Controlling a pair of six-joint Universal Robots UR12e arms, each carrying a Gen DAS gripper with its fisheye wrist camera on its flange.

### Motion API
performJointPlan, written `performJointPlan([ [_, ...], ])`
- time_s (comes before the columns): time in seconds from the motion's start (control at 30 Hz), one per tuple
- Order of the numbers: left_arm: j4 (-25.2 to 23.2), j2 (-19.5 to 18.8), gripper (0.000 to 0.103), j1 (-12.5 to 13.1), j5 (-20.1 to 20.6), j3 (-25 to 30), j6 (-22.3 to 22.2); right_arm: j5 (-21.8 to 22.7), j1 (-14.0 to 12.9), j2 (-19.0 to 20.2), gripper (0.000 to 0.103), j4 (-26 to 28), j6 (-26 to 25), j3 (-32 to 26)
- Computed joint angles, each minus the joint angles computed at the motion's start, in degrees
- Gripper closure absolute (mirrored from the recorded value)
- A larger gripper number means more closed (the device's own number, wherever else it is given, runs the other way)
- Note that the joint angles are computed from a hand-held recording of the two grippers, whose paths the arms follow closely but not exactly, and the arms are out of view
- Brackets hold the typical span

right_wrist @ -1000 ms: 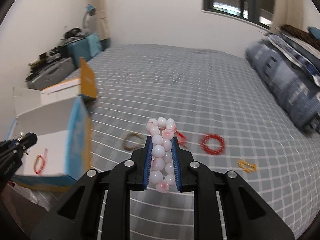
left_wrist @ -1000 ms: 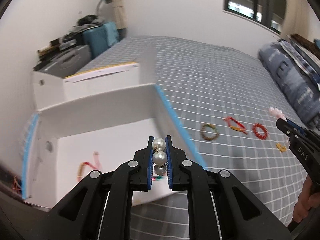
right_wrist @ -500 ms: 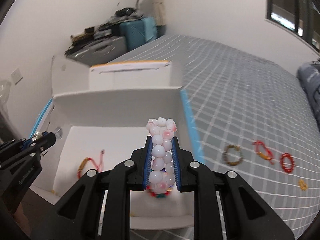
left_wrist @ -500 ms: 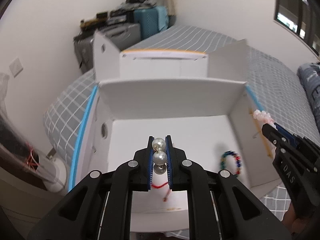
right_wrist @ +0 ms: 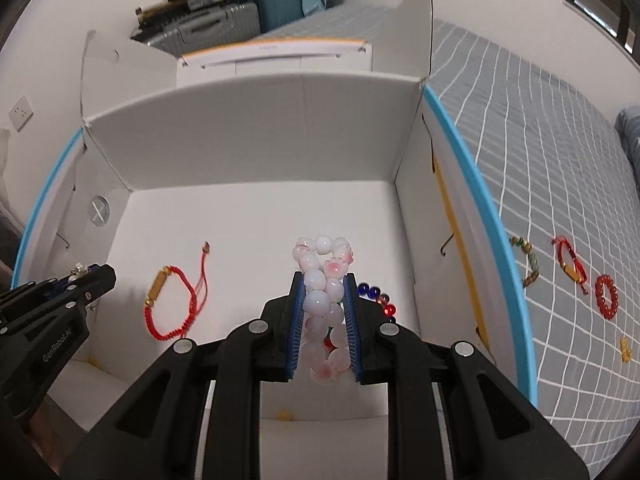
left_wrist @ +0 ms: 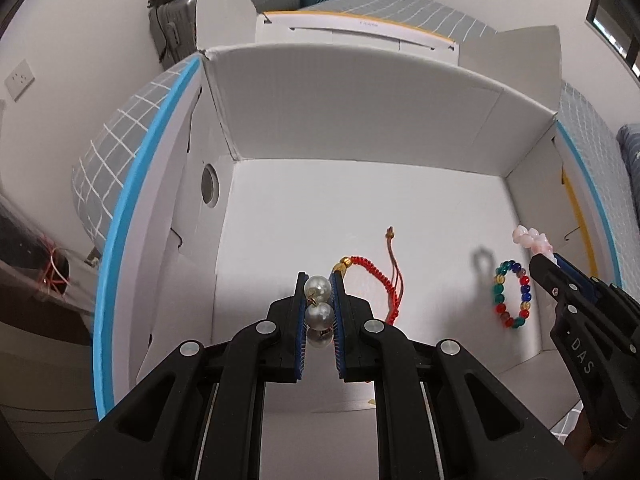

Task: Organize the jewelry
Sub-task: 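Carry the pearls and pink-white bracelet into the box and open both tools, then withdraw both tools from the box toward the remaining bracelets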

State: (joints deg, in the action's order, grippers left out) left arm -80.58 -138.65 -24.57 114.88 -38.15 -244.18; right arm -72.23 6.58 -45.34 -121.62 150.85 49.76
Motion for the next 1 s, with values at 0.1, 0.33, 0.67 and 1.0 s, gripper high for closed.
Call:
performJointPlan([
  [0.1,-0.73,-0.19,0.092,-0.06,0.05,0.5,0.29,-0.68,0.13,0.29,0.085,1.45,-0.54,-0.58],
  [0.33,-1.04,-0.59,0.085,-0.35,1.36,1.32,0.89,0.54,-0.02,-0.5,0.081,1.16,-1.81,0.68],
  [0.67,1.26,0.7,0.021,-1.79,7.68,0.17,0.12,2.96,-0.93,-3.71,0.019,-8.31,-0.72,5.33],
  [1.0,-0.52,0.38,0.006,-3.26,15.2,1.89,-0.96,3.79,-1.88,-4.52,0.007,-12.47,1.74,6.47],
])
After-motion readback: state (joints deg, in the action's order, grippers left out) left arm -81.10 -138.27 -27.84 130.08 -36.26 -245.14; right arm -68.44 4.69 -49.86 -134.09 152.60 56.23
